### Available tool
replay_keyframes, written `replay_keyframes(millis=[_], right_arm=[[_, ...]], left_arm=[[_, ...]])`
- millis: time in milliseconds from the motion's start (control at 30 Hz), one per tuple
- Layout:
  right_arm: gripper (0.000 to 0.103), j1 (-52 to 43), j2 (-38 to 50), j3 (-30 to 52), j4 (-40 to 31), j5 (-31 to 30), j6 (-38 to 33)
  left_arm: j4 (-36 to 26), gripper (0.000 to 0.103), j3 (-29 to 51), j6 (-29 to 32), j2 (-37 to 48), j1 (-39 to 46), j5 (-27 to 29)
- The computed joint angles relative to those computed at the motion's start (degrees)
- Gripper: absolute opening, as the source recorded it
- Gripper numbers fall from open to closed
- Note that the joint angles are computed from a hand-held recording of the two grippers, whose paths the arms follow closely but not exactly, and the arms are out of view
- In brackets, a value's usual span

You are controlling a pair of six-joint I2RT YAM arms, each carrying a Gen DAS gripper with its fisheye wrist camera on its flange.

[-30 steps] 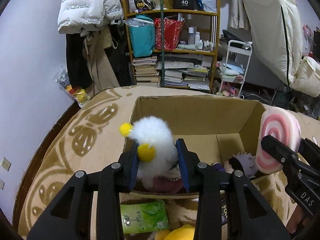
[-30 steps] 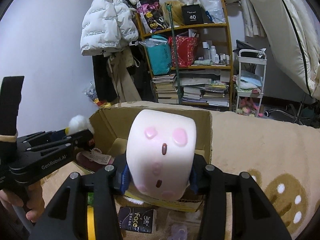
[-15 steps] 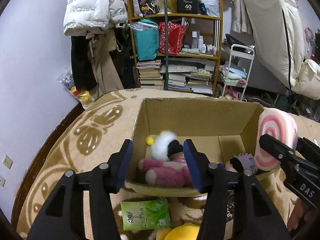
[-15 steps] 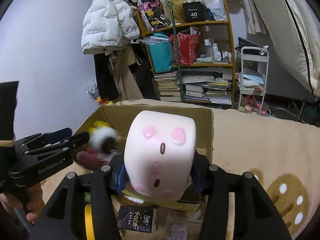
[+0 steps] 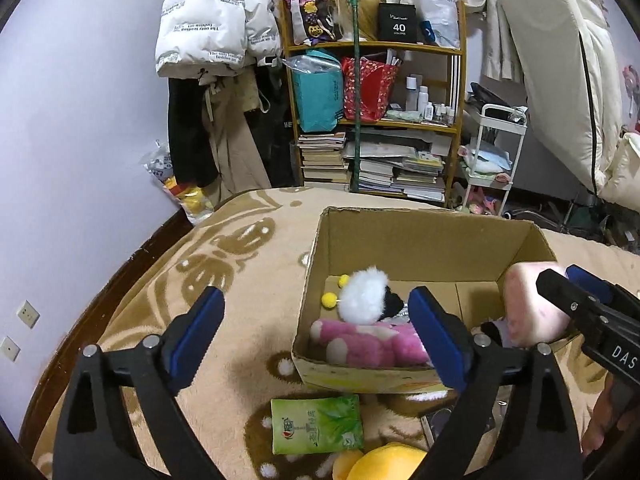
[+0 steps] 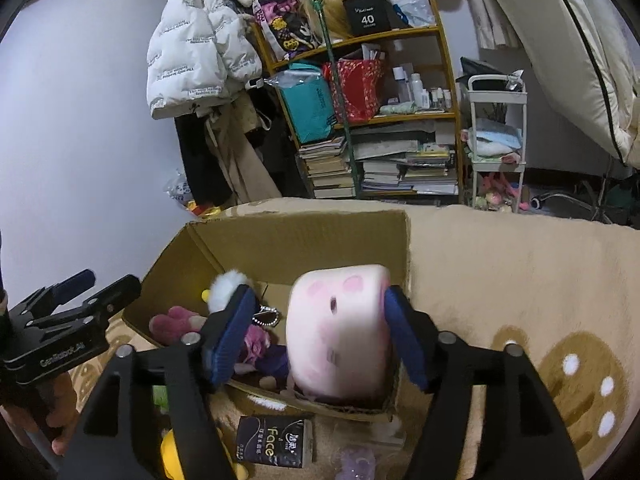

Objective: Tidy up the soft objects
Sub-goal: 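Lower pom-pom into box and open left gripper while right gripper releases marshmallow plush, then withdraw left gripper toward yellow plush while right gripper moves toward bagged purple toy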

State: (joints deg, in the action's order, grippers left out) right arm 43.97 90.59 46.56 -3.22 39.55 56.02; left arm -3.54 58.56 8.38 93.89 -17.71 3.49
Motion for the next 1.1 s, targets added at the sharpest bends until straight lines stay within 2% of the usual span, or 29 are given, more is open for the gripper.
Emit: replay_keyframes(millis=[67,200,333,433,667,933,1100], right_arm=[[0.077,0.3,-0.8,-0.25,-0.29,0.43,0.21],[0.092,1.45,-2.38,-0.33,-1.84,2.7,1.34],[0.093,2.44,-4.25,-0.14,-4.72,4.07,3.28],[0.103,3.83,-5.52,-0.32,-7.44,6.28,6.14],[0.103,6.79,-8.6,-0.57,-13.24,9.1,12.69],[0.103,11.85,-9.62,2.38,-24.83,11.07,19.17],[0.103,15.26,-9.38,3.72,-30.18,11.92,24.58]], left_arm=[[-1.48,0.095,0.51,0.03,-0.08,0.39,0.24],[-3.12,0.096,0.57,0.19,-0.64,1.46,0.53],[-5.2,0.096,0.02,-0.24,-2.16,2.54,1.41],[-7.28,0.096,-0.46,-0.37,-3.91,3.53,2.19],[-10.56,0.097,-2.95,1.24,-9.76,5.71,3.32],[-12.4,0.097,-6.61,3.63,-17.6,6.13,2.92],[-17.81,0.098,-6.13,4.08,-19.62,7.46,5.52]])
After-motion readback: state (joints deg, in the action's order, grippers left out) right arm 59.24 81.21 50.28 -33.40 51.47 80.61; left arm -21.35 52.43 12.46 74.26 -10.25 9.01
